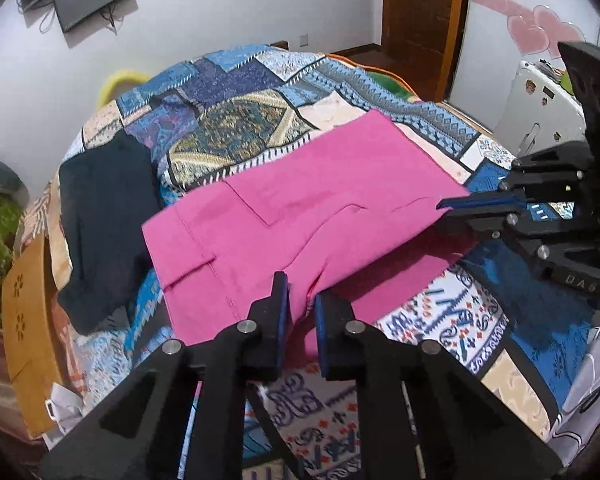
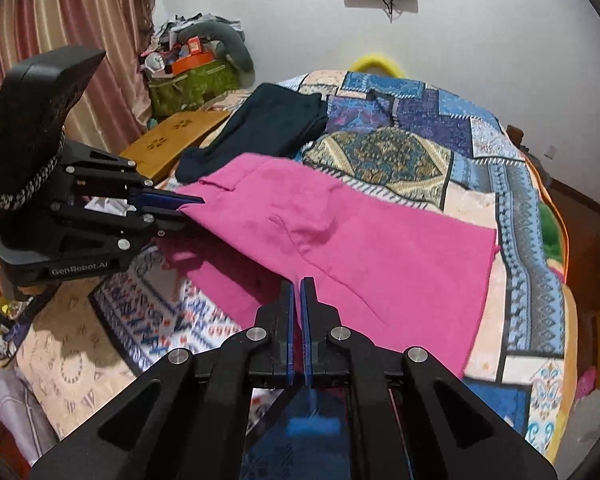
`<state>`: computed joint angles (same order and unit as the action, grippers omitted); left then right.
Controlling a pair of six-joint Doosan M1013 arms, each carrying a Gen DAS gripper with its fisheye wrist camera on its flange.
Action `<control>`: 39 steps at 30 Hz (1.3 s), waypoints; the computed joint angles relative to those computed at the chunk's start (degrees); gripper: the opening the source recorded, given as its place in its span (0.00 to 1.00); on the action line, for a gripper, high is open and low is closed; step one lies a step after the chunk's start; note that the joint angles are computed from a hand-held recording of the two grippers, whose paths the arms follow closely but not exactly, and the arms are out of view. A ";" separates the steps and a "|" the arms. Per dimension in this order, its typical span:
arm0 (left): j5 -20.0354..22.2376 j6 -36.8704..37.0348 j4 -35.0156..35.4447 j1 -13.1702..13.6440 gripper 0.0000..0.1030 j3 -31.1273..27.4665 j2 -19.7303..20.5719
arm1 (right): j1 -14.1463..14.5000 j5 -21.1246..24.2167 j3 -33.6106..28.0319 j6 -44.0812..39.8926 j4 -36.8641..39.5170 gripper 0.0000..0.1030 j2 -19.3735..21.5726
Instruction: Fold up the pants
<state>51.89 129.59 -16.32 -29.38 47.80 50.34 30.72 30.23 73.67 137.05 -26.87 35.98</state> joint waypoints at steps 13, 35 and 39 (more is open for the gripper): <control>9.11 -4.53 -5.63 2.13 0.29 -1.76 0.63 | 0.47 -0.73 1.90 1.79 3.23 0.05 -0.67; 13.98 -21.58 -4.63 4.89 0.41 -12.02 6.69 | -0.87 -0.48 0.24 14.00 -0.78 0.27 0.42; 10.36 -20.55 -2.33 4.29 0.15 -9.40 5.27 | -1.29 1.16 -1.28 8.03 5.48 0.27 1.79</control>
